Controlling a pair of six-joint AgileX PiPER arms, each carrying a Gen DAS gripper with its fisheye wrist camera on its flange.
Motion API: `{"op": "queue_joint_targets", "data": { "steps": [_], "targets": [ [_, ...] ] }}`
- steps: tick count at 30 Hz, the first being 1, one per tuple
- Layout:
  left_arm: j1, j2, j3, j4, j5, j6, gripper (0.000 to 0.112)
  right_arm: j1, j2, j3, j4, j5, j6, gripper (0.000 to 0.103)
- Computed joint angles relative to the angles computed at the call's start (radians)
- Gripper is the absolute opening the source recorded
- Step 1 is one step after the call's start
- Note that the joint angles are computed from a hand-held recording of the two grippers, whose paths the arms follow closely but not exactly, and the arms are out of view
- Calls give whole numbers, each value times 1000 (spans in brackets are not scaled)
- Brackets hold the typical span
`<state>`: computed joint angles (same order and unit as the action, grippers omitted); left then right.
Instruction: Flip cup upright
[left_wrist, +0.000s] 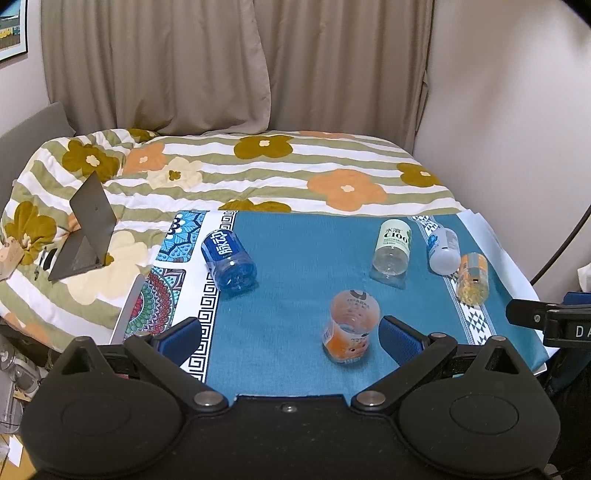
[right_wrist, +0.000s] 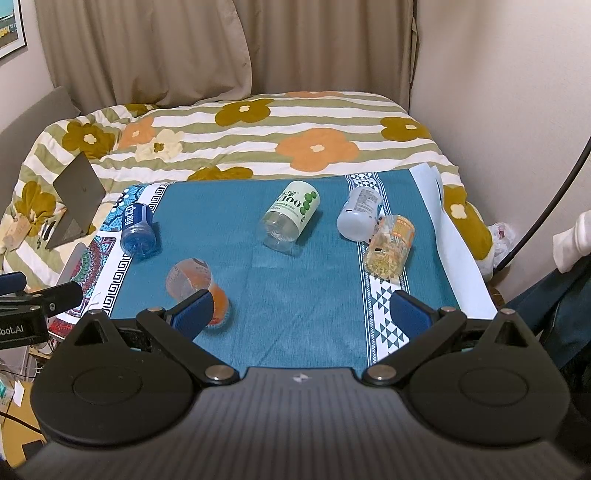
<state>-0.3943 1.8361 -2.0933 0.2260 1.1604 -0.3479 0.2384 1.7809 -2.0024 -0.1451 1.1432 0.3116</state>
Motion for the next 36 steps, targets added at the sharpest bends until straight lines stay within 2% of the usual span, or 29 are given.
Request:
{"op": "queue_joint_targets", "data": {
  "steps": [36],
  "targets": [
    [12,6,-10,22,-13,43,103,2,12,-23,-3,12,3,103]
  ]
}}
